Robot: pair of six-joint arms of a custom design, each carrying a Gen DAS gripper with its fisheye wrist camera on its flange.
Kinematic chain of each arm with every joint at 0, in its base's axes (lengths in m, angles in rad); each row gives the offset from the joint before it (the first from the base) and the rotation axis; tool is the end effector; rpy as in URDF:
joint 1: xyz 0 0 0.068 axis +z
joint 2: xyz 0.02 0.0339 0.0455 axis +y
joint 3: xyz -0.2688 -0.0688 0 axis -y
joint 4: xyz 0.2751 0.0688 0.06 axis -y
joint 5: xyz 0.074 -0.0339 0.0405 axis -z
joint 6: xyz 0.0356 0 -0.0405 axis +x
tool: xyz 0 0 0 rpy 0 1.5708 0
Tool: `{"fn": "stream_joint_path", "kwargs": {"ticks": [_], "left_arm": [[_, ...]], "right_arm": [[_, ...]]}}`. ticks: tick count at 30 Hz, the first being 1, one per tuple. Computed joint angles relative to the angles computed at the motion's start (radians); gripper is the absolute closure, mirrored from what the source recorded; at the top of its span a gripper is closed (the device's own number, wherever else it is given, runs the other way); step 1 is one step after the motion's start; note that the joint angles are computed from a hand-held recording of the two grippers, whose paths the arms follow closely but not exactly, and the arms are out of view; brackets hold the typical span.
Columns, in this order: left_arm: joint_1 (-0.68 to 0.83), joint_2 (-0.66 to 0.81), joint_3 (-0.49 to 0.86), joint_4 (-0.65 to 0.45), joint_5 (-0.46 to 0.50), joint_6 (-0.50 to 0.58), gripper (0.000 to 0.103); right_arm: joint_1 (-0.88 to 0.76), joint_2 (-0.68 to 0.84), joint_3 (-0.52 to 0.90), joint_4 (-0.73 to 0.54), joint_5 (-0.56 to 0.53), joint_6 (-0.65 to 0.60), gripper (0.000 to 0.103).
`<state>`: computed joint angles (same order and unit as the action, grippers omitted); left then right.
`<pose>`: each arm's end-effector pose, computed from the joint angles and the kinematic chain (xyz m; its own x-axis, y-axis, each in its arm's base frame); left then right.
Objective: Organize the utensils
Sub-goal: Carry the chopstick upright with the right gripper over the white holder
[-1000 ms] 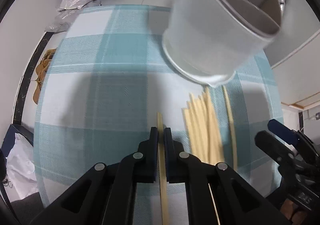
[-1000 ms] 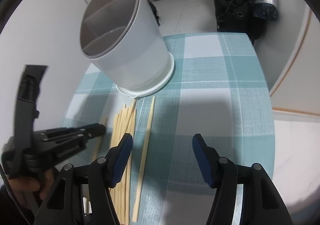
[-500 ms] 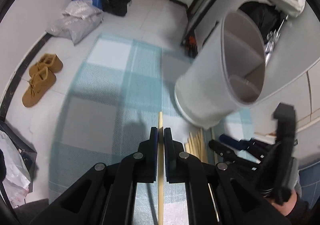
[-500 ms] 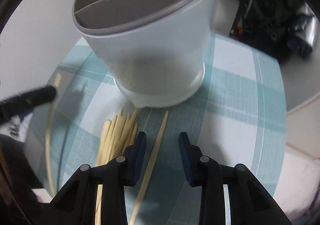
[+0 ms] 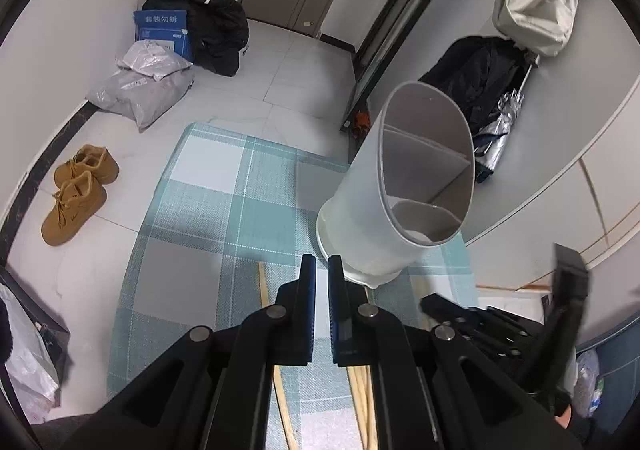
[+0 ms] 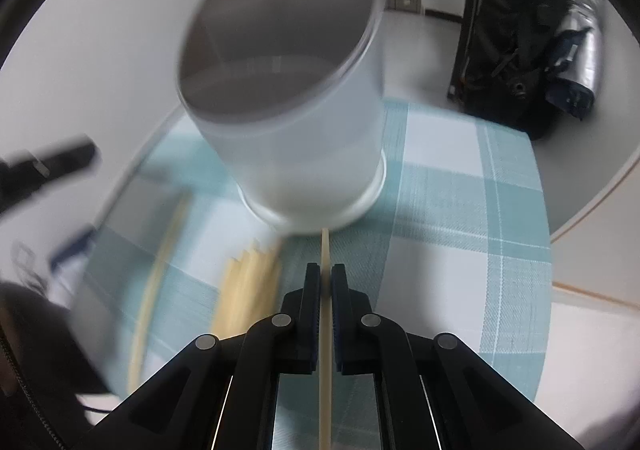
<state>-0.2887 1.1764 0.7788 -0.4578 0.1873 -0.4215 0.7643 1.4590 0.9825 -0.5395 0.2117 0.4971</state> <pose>0.2522 -0.0818 0.2282 -0.8226 -0.1750 -0.5410 0.0660 0.9156 -0.3966 0.2357 0.2156 0.2153 -0.8239 -0.1440 -0.5482 -0.2319 0.9682 0.0942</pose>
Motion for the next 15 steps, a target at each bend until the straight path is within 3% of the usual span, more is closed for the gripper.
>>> {"fn": "stream_joint_path", "kwargs": {"ticks": [5,6,7,10,12,15], "left_arm": [[0.023,0.074,0.036,-0.088,-0.047,0.012,0.097],[0.031,0.118,0.054,-0.117,-0.043,0.017,0.090],[0.033,0.148,0.064,-0.134,-0.045,0.014,0.076],[0.024,0.221,0.069,-0.132,-0.061,0.000,0.055],[0.002,0.284,0.089,-0.143,-0.091,0.007,0.048],[-0.027,0.364,0.137,-0.167,-0.134,0.005,0.048]], "right_arm": [[-0.005,-0.194,-0.113,0.075,-0.011,0.069,0.099],[-0.013,-0.214,-0.123,0.088,-0.014,0.068,0.099],[-0.020,-0.233,-0.135,0.098,-0.015,0.067,0.099],[-0.028,-0.220,-0.117,0.129,-0.025,0.103,0.099],[-0.058,-0.242,-0.150,0.160,-0.056,0.117,0.099],[-0.095,-0.276,-0.176,0.188,-0.095,0.135,0.099]]}}
